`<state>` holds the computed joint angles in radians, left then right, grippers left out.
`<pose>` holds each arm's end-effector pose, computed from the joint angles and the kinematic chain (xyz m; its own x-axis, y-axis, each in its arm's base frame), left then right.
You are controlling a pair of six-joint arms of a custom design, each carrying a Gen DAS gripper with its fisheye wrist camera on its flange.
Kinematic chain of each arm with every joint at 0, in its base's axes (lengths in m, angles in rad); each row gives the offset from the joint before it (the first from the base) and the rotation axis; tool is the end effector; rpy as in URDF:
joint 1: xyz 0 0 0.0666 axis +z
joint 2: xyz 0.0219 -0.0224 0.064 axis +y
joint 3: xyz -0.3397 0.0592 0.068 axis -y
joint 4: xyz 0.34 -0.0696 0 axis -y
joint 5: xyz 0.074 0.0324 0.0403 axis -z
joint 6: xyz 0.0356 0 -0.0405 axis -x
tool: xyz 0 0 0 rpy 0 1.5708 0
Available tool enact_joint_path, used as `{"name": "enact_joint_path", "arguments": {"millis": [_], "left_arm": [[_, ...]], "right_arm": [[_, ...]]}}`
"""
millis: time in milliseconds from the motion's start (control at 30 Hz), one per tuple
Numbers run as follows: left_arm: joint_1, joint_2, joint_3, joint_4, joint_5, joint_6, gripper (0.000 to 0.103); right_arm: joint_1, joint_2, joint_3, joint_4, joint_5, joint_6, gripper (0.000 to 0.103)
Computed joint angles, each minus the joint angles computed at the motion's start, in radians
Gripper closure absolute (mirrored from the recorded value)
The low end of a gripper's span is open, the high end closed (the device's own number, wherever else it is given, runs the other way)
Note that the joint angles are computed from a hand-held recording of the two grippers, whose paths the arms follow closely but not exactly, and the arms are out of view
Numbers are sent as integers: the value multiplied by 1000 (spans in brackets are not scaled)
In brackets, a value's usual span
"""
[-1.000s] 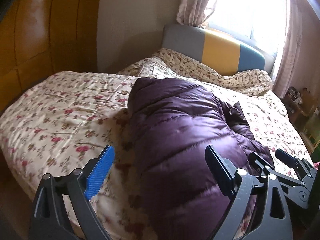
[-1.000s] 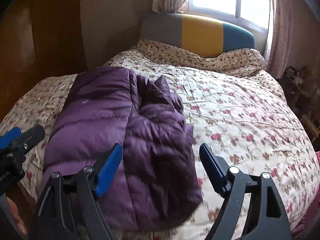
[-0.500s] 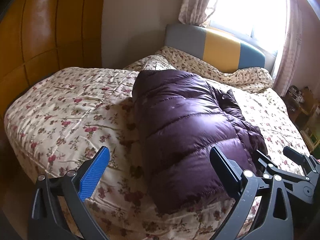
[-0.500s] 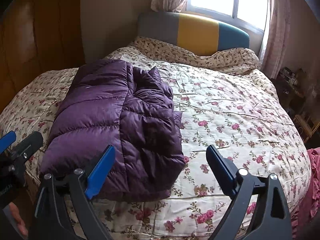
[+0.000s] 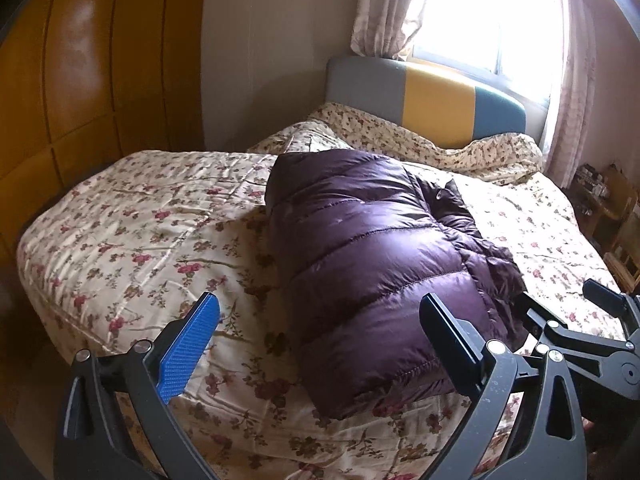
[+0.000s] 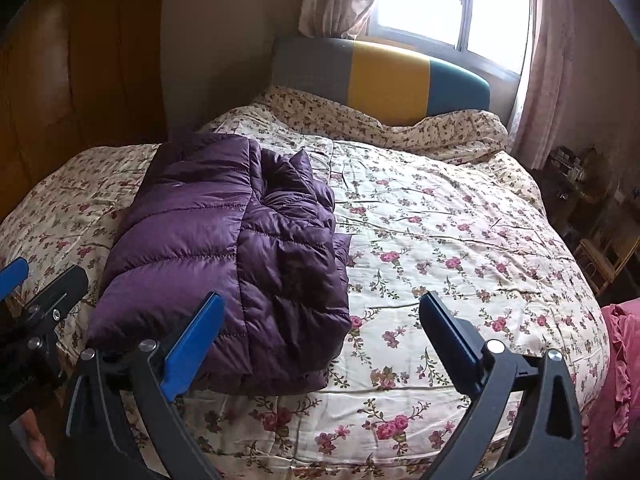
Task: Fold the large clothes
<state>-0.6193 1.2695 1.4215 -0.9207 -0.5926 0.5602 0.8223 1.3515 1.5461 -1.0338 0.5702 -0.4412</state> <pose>0.3341 -0.2142 0.4545 -0.5617 -0.1409 -0.8153 -0.1698 0.9840 -0.0530 0.2983 0.2924 0.4652 -0.6165 -0.1355 -0.7756 -0.1196 0.9898 -0.0779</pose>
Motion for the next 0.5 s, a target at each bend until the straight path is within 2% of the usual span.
{"name": "enact_joint_path", "arguments": {"millis": [100, 233, 333, 500], "left_arm": [[-4, 1, 8, -14, -18, 28, 4], [-13, 34, 51, -94, -72, 69, 4], [-22, 42, 59, -119, -95, 92, 4], [-31, 47, 63, -119, -96, 78, 4]], "right_arm": [[2, -4, -6, 2, 3, 1, 4], [3, -7, -13, 3, 10, 6, 4], [3, -11, -21, 6, 12, 8, 4], [0, -15, -28, 10, 5, 6, 3]]}}
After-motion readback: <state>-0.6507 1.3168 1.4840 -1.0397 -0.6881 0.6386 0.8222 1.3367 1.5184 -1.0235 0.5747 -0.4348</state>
